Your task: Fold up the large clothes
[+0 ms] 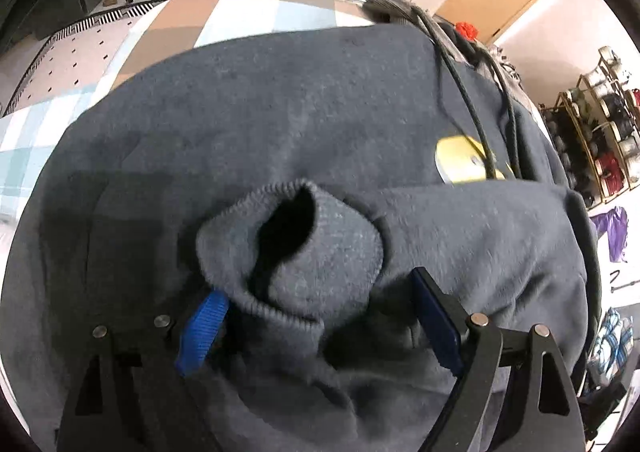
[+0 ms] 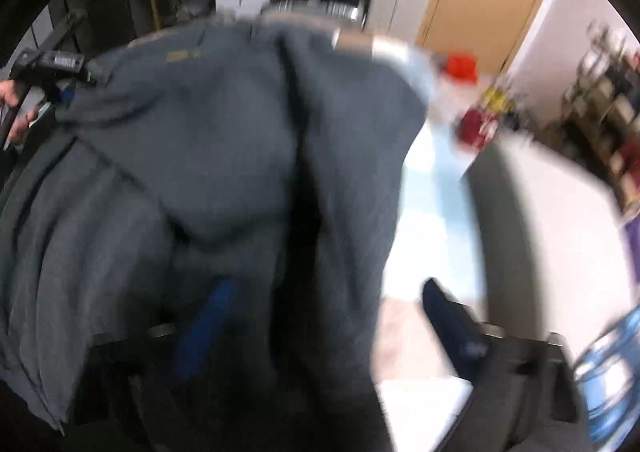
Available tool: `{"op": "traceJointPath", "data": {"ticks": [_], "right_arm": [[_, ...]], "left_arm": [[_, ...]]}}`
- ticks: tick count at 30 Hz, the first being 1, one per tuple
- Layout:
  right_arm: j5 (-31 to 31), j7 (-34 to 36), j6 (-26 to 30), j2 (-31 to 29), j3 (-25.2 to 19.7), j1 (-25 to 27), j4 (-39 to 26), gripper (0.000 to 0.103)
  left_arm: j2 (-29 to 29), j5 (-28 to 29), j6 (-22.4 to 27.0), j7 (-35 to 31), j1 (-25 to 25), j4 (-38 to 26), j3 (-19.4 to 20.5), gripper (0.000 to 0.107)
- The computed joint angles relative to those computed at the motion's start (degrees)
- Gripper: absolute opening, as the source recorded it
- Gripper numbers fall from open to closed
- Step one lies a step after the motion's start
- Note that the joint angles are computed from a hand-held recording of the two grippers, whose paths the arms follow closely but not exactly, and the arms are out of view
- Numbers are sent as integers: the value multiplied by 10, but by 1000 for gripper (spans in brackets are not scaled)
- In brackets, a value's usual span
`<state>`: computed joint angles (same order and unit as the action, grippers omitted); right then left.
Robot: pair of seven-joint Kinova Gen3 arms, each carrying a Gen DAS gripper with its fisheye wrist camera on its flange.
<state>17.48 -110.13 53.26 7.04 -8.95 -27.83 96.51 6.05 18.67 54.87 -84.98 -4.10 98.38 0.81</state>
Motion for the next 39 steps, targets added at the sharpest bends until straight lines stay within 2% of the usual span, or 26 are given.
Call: {"op": "traceJointPath", "data": {"ticks": [1,3,5,6,8,10,13,14,16,18,19,21,22,24,25,26,27,28,30,31,33,35,37,39], "right_arm": [[-23,14,-11,2,-7,26,6,13],[-67,14,-38,5,-14,71,6,12],[-80,11,-35,-6,1,77,5,10],[-72,18,-36,-13,21,63,9,10],[-48,5,-31,-14,30,64,8,9],[-12,-26,-36,-18,26,71,16,9],[37,-68,-37,-25,33,46,28,9],[54,-78,-40,-23,41,30,31,9],[67,-74,-40,-22,71,-6,36,9],[43,-50,-50,-26,71,-1,42,9],[20,-39,-54,-37,55,18,55,10],[-27,-14,-64,-49,23,70,54,15],[-50,-1,-60,-54,14,85,50,23],[-93,23,-78,-75,26,95,57,64],[-117,33,-101,-96,26,106,69,92],[-140,48,-124,-114,36,105,80,95],[-160,56,-142,-128,39,107,87,95],[-171,55,-151,-141,31,117,87,96],[-184,58,-185,-167,20,118,96,96],[-204,73,-203,-172,22,103,95,98],[-242,101,-222,-156,21,85,79,101],[-260,108,-228,-129,13,53,50,102],[-253,89,-230,-88,23,2,18,103],[-212,42,-222,-40,42,-51,-19,103]], "left_arm": [[0,-10,-8,13,2,1,2,63],[-5,-39,-28,41,19,4,-6,35],[-12,-45,-45,44,44,4,-34,23],[-13,-39,-49,40,51,2,-45,22],[-11,0,-47,10,37,-3,-50,21],[-14,47,-61,-20,-5,6,-27,21],[-15,112,-70,-49,-65,16,2,21],[-11,122,-69,-54,-72,17,2,25],[-3,114,-74,-42,-55,27,-21,34],[8,124,-58,-41,-54,30,-33,49],[10,143,-39,-48,-69,31,-30,51],[8,189,-10,-77,-110,42,-20,59],[3,204,0,-93,-117,48,-28,60],[-11,218,16,-113,-121,49,-42,61],[-27,211,14,-111,-117,50,-49,61],[-49,202,2,-107,-115,53,-50,63],[-64,193,-5,-112,-122,50,-40,77],[-76,175,-13,-112,-134,44,-19,81],[-114,140,-49,-107,-136,50,-10,81],[-129,136,-59,-106,-121,54,-20,81],[-131,157,-52,-122,-69,58,-64,90],[-113,170,-30,-127,-38,60,-81,90],[-94,153,-36,-105,-31,65,-55,90],[-68,155,-39,-109,-19,72,-37,90]]}}
